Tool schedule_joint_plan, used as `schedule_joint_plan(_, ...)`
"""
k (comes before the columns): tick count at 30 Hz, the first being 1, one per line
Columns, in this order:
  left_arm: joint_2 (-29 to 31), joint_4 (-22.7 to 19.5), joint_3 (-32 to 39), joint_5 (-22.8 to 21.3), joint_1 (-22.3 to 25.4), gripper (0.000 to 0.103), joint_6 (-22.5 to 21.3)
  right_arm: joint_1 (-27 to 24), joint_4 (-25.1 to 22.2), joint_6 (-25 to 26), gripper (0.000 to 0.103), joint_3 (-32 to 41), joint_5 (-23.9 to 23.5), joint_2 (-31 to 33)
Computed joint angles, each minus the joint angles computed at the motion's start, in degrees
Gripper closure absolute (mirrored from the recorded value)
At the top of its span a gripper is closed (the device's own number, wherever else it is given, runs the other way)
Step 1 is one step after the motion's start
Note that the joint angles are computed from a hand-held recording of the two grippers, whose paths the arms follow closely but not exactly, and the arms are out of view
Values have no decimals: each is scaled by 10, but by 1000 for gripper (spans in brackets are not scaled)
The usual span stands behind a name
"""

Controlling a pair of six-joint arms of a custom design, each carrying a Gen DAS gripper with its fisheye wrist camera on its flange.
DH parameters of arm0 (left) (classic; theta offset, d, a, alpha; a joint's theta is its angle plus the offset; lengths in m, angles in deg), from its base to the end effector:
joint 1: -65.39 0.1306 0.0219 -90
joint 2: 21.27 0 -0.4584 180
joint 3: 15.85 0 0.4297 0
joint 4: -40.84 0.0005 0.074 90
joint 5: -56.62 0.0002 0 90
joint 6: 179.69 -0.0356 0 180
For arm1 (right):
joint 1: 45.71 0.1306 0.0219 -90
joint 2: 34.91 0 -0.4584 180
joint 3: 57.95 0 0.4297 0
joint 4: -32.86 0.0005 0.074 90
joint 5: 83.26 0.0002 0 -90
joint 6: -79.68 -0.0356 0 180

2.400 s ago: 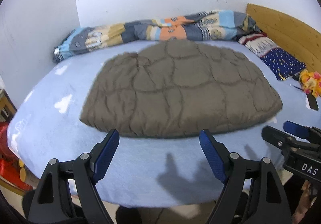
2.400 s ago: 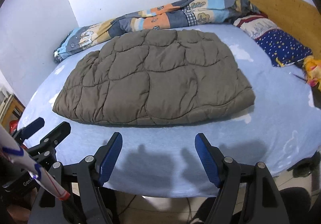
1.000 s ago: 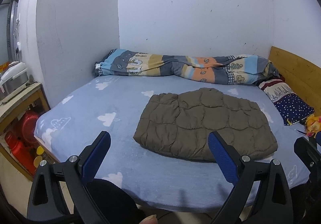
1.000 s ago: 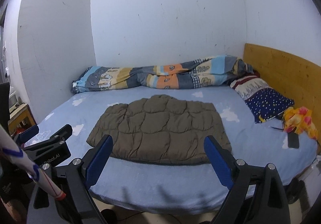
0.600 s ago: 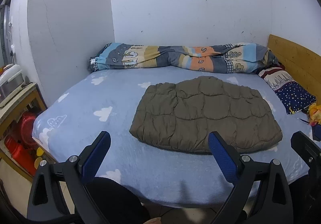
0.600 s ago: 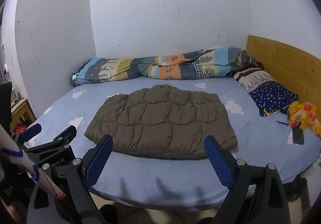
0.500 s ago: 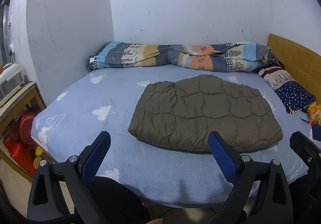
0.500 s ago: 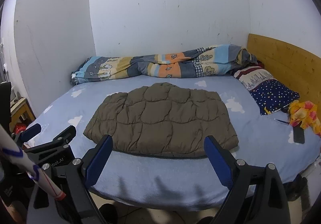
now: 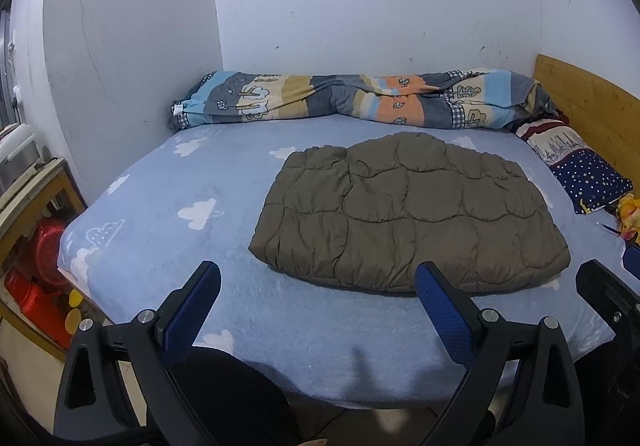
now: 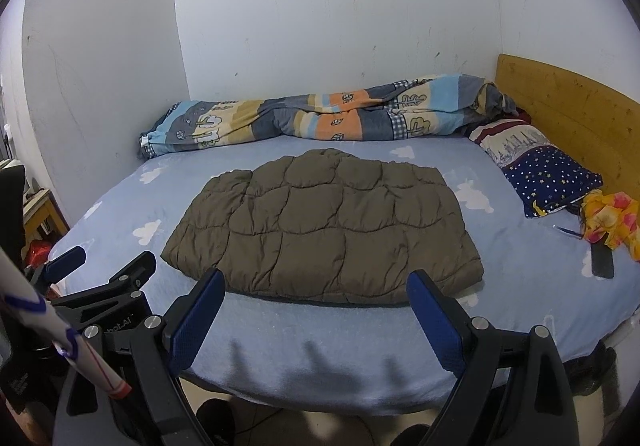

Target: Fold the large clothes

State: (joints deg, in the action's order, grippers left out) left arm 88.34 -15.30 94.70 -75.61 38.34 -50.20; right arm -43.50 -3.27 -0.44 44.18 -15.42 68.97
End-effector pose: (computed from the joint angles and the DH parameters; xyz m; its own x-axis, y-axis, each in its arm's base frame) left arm 0.6007 -0.2804 0.4869 -0.5613 -0.2421 -0.7914 -0.4689 0.8810 0.0630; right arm 0.6447 0.0378 0.4967 -0.5473 -0.1801 -0.8173 -0.4335 0.8963 0.0927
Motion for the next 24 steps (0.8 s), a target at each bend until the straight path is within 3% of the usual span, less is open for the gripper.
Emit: schedule_joint_plan(24, 6, -7, 3, 10, 8, 6, -2, 8, -13, 3, 8, 10, 5, 14)
